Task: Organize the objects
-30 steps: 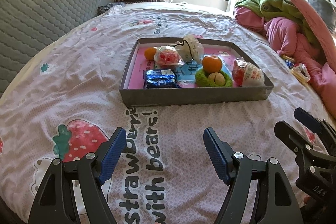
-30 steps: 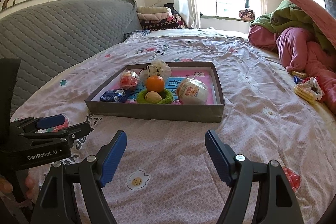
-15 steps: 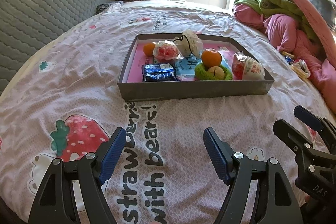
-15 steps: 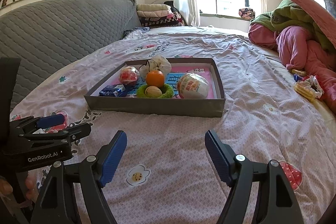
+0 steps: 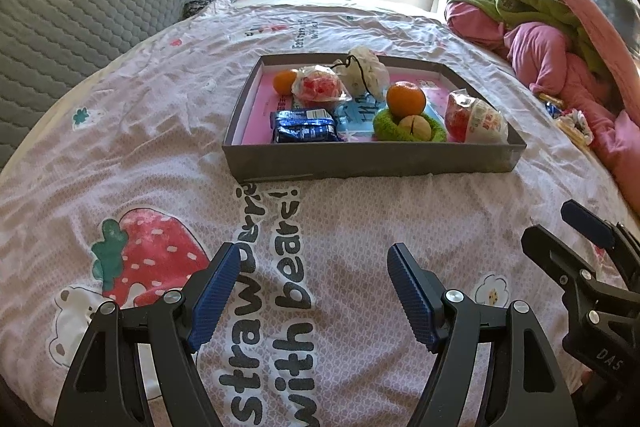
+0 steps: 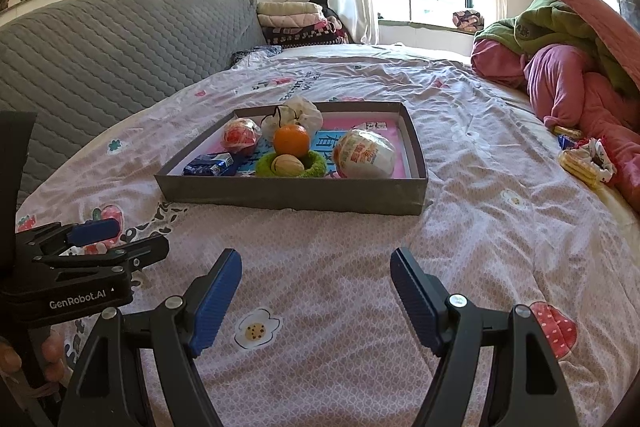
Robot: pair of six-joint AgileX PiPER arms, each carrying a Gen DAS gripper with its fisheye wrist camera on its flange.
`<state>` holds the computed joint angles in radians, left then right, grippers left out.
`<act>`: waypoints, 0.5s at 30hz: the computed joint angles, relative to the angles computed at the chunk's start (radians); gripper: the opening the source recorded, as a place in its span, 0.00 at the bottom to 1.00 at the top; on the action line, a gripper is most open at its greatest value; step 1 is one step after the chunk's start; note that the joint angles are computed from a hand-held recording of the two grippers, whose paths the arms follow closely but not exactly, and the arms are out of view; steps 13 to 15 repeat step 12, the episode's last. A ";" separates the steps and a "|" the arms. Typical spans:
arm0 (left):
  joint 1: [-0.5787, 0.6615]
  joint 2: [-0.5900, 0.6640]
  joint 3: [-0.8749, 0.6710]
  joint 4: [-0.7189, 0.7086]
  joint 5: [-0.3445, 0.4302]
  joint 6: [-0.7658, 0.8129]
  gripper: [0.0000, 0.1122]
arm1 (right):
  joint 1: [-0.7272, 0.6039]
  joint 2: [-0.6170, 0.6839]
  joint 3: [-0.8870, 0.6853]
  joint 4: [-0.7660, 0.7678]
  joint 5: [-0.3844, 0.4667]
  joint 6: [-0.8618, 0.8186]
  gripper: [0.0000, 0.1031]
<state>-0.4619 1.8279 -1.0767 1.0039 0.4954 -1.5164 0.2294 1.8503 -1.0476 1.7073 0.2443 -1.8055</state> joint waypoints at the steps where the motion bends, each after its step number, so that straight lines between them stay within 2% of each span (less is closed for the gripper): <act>1: 0.000 0.001 0.001 -0.001 -0.002 0.001 0.69 | 0.000 0.002 -0.001 -0.002 0.001 0.002 0.74; 8: 0.010 0.002 0.012 -0.011 -0.051 0.014 0.69 | -0.005 0.014 -0.004 -0.016 0.000 0.021 0.74; 15: -0.004 0.009 0.009 0.023 -0.026 -0.020 0.69 | -0.006 0.025 -0.010 -0.042 -0.002 0.049 0.74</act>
